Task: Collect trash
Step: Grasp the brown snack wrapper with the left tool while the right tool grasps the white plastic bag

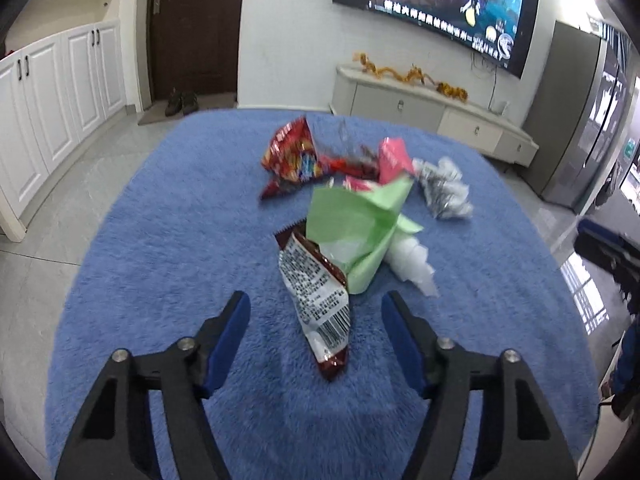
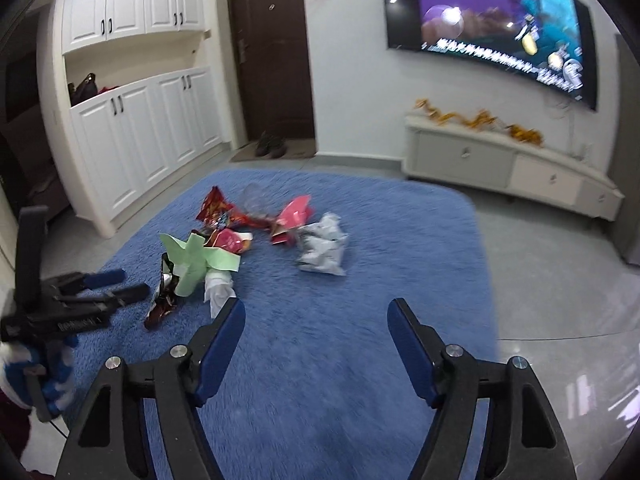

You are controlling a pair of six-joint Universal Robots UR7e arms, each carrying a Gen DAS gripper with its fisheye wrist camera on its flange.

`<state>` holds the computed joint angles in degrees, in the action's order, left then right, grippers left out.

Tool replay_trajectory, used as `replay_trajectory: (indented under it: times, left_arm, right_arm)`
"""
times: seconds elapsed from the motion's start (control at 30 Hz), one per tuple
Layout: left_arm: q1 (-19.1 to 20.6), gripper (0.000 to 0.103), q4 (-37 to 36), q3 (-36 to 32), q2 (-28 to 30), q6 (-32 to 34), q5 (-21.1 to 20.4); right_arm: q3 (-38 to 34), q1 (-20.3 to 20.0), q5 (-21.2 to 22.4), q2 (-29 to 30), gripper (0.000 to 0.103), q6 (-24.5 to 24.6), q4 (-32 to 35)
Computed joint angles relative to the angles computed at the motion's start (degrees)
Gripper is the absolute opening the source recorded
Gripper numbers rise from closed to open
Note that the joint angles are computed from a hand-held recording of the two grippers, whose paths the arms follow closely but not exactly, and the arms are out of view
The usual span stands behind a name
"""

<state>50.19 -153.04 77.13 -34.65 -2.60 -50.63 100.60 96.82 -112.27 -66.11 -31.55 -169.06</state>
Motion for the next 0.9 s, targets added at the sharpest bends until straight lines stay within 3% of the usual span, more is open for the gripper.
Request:
replay_trajectory:
  times: [0.13, 0.3, 0.47, 0.5, 0.63, 0.9]
  left_arm:
    - [1.37, 0.042, 3.81, -3.45, 2.34, -1.01, -0.21]
    - [2.40, 0.029, 4.03, -4.53, 2.68, -0.91, -1.28]
    - [2.84, 0.025, 2.20, -3.30, 1.74, -1.08, -2.26]
    - [2.73, 0.024, 1.57, -2.59, 1.36, -1.33, -1.96]
    - [2.61, 0.024, -0.10, -0.04, -0.24, -2.62, -1.19]
    - [1.33, 0.024, -4.28, 6.58, -5.00, -3.16, -0.25]
  right_arm:
    - [-6.52, -1.29, 1.18, 4.81, 0.068, 0.22, 4.14]
    - [-15.04, -2.97, 2.08, 11.00, 0.067, 2.43, 9.72]
    - [-20.17, -4.32, 2.78, 14.95, 0.066, 5.48, 13.61]
    - [-20.69, -4.56, 3.06, 15.30, 0.058, 5.88, 14.37]
    - [-20.35, -5.68, 5.85, 14.54, 0.041, 7.72, 16.28]
    - [-12.15, -6.30, 8.01, 7.48, 0.035, 8.86, 14.75]
